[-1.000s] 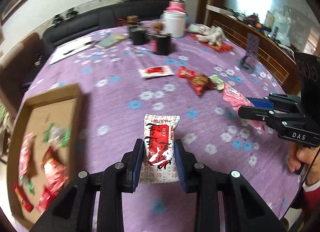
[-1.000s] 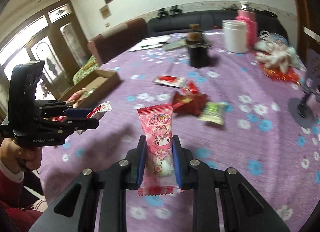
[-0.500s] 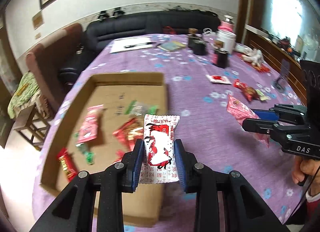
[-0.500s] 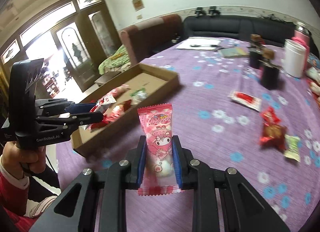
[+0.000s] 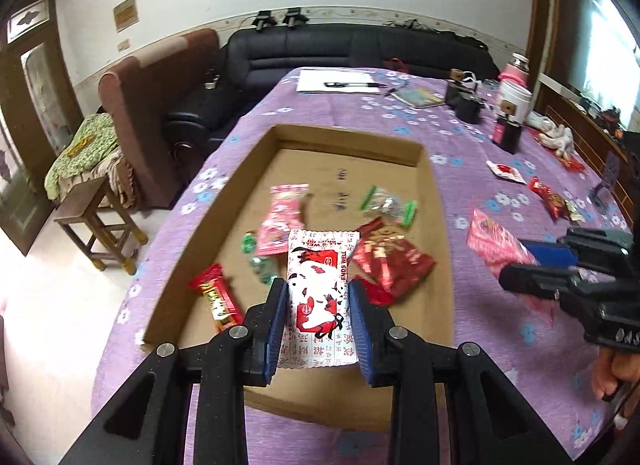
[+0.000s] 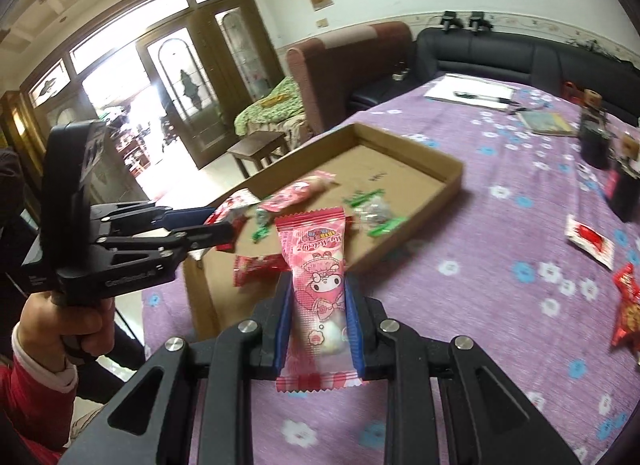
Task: Organize snacks
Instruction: 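Carry both held snacks over the cardboard tray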
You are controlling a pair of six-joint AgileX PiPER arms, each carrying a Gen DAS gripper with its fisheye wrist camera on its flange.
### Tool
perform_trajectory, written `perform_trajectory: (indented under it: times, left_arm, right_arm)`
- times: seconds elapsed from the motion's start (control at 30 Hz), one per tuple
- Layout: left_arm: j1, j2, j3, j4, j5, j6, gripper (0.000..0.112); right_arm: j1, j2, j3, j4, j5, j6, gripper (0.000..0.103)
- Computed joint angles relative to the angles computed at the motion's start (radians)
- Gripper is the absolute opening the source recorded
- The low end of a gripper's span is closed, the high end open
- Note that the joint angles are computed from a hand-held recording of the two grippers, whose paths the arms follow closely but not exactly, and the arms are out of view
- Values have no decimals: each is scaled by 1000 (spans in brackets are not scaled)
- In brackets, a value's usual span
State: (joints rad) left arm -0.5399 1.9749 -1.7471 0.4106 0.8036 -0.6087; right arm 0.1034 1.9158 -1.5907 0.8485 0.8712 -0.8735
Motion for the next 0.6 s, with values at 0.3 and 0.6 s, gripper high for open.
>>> perform_trajectory:
  times: [0.3,0.6]
  left_arm:
    - [43,-23,61,18,-35,-29,33]
    - [85,-8,52,5,-45,-19,33]
  right_arm:
    - [92,35,-37,-32,-2,42,24]
    - [156,73,-90,-74,-4,100,24]
